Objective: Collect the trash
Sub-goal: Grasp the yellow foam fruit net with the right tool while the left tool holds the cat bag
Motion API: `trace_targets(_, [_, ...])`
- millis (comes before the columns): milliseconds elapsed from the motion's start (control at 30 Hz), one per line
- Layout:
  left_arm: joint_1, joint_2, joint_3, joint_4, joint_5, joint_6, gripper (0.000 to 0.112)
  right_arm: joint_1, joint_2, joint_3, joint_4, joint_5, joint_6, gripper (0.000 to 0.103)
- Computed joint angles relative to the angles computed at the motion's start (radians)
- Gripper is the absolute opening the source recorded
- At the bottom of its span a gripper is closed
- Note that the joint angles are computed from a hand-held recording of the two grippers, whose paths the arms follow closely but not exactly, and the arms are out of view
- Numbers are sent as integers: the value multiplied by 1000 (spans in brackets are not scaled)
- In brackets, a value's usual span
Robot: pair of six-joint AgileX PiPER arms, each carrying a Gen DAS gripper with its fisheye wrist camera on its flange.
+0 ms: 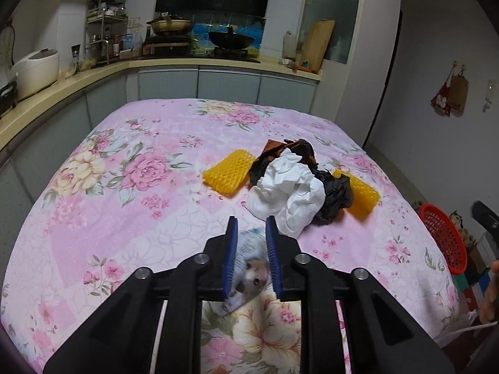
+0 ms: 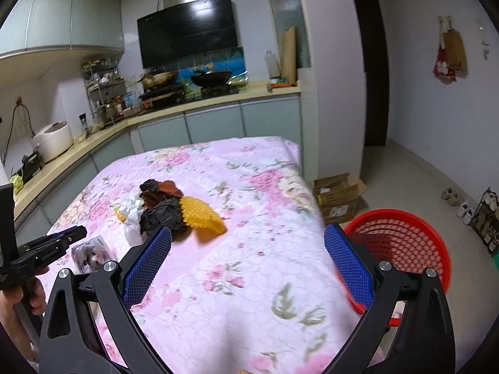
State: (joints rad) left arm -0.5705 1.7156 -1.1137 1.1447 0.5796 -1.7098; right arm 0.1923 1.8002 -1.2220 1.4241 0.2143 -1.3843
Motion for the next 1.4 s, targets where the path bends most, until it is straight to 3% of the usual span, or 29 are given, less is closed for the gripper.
trace_targets(167, [36, -24, 50, 20, -57, -46, 17, 52, 54, -91, -339, 12, 307, 96])
trace_targets(233, [48, -39, 77, 46, -61, -77, 25, 64, 56, -98, -364, 18, 329, 96])
trace_targets(267, [53, -43, 85, 51, -66, -84, 37, 68, 57, -104, -387, 21, 352, 96])
trace_targets(300, [59, -43, 93, 61, -72, -101, 43, 71, 58, -106, -402, 23, 366, 96])
trace_targets(633, [133, 68, 65, -61, -182, 21, 47, 95, 77, -146, -533, 52, 499, 96])
trace_targets(1000, [157, 82, 69, -83, -234, -2, 56, 102, 97, -164, -542, 62, 519, 95])
trace_targets(1100, [147, 88, 53, -111, -208, 31, 54, 106, 101, -168, -554, 60, 531, 95])
trace_targets(1200, [156, 80, 68, -71, -278, -4, 29, 120, 125, -194, -632, 55, 600, 95])
trace_targets(1400, [132, 71, 70, 45, -254, -104, 17, 137, 206, -301, -887, 74, 823, 85])
